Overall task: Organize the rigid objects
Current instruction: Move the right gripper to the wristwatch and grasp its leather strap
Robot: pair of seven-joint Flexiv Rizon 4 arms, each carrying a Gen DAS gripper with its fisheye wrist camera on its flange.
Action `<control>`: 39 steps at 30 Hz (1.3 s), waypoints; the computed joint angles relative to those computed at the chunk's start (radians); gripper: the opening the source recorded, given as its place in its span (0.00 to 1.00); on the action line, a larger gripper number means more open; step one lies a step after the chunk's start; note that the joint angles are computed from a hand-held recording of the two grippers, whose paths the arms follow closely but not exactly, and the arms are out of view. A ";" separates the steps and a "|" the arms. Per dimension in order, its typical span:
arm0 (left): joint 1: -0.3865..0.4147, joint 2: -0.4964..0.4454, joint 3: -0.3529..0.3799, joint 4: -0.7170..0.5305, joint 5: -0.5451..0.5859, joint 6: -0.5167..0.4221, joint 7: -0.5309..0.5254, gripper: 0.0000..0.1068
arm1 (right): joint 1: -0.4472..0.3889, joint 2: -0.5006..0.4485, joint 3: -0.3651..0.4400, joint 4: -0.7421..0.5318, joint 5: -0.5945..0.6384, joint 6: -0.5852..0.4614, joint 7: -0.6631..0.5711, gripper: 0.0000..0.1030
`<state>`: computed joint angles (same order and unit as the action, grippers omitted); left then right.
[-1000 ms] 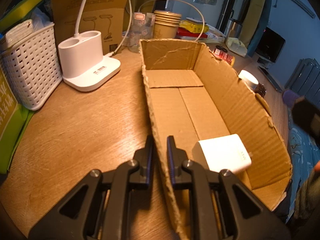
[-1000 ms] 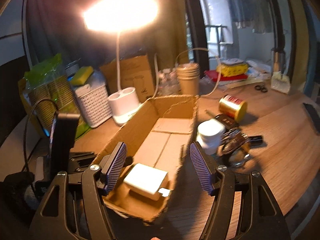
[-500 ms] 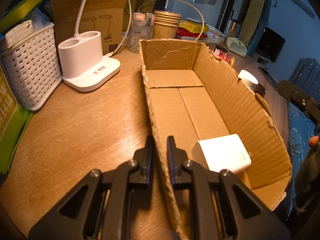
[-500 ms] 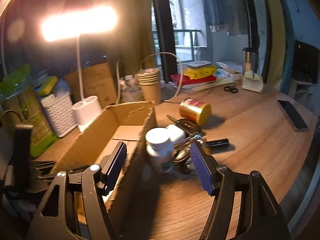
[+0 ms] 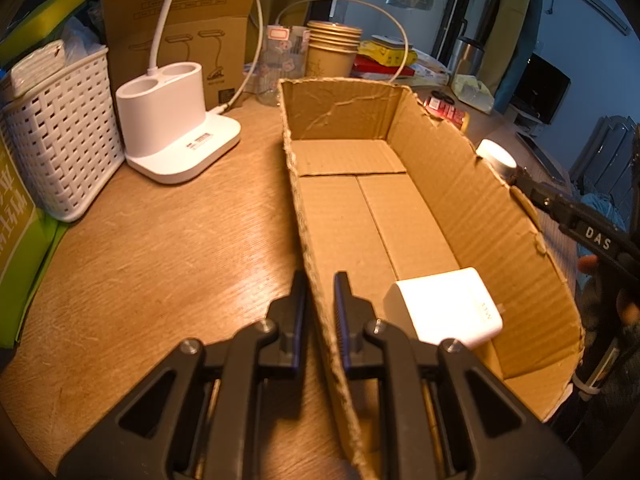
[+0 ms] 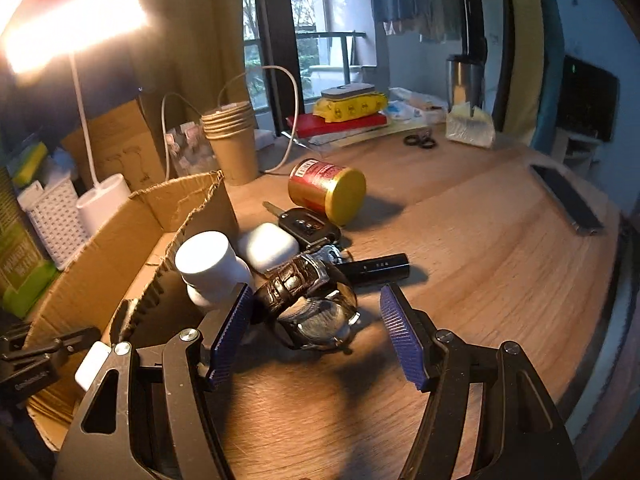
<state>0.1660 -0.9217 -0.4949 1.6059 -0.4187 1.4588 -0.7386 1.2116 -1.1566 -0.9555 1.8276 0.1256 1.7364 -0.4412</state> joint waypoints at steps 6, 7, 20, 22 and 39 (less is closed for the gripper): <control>0.000 0.000 -0.001 0.000 0.001 0.001 -0.001 0.13 | -0.021 0.021 0.020 -0.010 -0.020 -0.003 -0.019 0.67; 0.000 0.000 -0.001 0.000 0.002 0.001 -0.001 0.13 | -0.030 0.027 0.031 -0.012 -0.020 0.006 -0.023 0.67; 0.001 0.000 -0.001 0.001 0.003 0.002 -0.003 0.13 | -0.188 0.099 0.212 -0.064 0.002 0.063 -0.083 0.77; 0.001 0.000 -0.001 0.001 0.004 0.002 -0.003 0.13 | -0.201 0.103 0.230 -0.064 0.018 0.083 -0.085 0.77; 0.002 0.000 -0.002 0.001 0.005 0.002 -0.003 0.13 | -0.267 0.127 0.310 -0.091 0.000 0.057 -0.100 0.73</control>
<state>0.1676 -0.9222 -0.4965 1.6064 -0.4135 1.4603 -0.7420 0.9442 -1.0294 -0.6452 1.7369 0.1253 1.7934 -0.5407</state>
